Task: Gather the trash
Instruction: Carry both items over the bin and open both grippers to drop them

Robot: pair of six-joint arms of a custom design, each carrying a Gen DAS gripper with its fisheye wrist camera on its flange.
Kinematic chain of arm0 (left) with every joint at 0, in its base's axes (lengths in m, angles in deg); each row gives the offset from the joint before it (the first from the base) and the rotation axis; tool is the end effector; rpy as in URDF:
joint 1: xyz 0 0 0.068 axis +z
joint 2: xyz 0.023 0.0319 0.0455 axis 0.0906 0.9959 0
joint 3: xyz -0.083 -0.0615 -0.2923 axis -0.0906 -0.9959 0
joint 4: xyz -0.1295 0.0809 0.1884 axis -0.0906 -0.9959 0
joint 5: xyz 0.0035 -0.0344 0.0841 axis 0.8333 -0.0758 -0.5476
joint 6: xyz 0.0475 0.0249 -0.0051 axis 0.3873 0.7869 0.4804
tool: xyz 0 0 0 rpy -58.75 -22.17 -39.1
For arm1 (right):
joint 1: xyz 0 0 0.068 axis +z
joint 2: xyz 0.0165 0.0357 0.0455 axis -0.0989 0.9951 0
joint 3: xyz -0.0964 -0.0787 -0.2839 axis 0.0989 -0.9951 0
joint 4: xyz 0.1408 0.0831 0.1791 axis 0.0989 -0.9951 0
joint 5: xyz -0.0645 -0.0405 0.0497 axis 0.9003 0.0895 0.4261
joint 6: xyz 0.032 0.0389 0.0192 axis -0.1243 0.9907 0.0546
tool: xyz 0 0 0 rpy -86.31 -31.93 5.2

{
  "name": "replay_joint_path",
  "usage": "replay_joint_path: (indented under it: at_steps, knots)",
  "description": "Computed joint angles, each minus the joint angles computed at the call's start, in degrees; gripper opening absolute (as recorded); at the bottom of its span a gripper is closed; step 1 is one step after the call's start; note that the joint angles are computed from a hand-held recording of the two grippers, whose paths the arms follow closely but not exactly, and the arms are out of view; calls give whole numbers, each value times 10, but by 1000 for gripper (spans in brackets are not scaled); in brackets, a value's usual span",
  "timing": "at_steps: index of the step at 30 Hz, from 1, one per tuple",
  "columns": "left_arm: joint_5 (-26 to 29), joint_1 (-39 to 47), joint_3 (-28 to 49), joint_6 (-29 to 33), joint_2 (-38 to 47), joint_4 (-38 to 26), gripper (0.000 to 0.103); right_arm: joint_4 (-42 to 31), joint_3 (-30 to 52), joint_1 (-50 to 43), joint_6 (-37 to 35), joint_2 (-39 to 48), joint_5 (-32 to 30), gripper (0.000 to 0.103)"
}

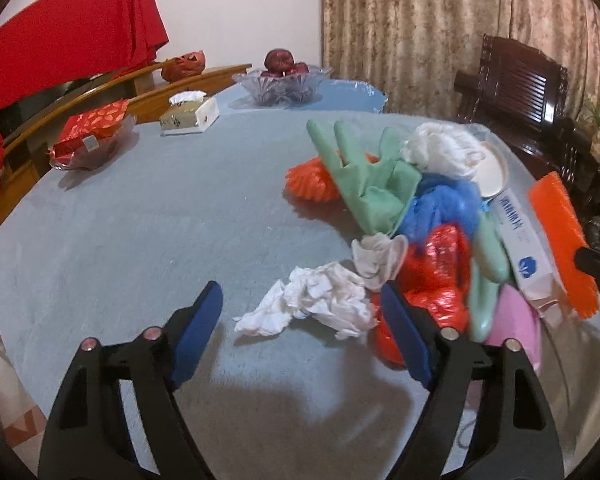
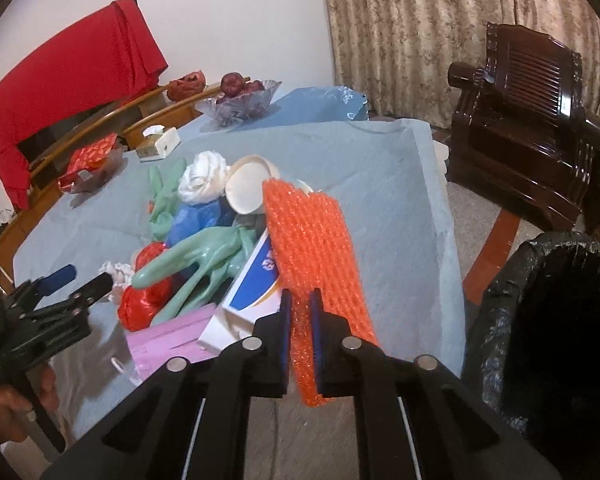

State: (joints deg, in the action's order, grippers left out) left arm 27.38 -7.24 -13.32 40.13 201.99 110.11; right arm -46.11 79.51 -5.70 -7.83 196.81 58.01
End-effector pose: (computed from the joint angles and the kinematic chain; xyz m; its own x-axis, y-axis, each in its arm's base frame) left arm 0.2705 -0.0428 0.0443 -0.6228 -0.2317 -0.7473 -0.3967 0.9168 0.0464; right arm 0.3627 0.0168 0.0629 -0.6415 -0.2205 -0.7347 -0.4951 0.8506 0.1770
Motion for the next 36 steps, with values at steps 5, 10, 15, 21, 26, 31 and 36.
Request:
replay_joint_path:
  at_steps: [5,10,15,21,26,31,36]
  knots:
    - [49,37,13,5,30,-6,63,-4,-3,10,-4,1,6,9]
    - [122,58,-11,23,50,68,23,0,-12,16,-4,-4,13,9]
    - [130,42,-33,25,42,104,7,16,-31,11,-2,-20,8,9]
    - [94,2,-67,28,-39,102,6,34,-62,-12,4,-52,-13,9]
    - [60,-59,-60,25,-138,21,6,40,-88,-44,12,-96,-38,9]
    - [51,-118,-12,18,-184,-57,6,34,-110,-99,5,-145,-62,9]
    - [53,-182,59,16,-172,-102,6,3,-107,-169,-8,-163,-92,9]
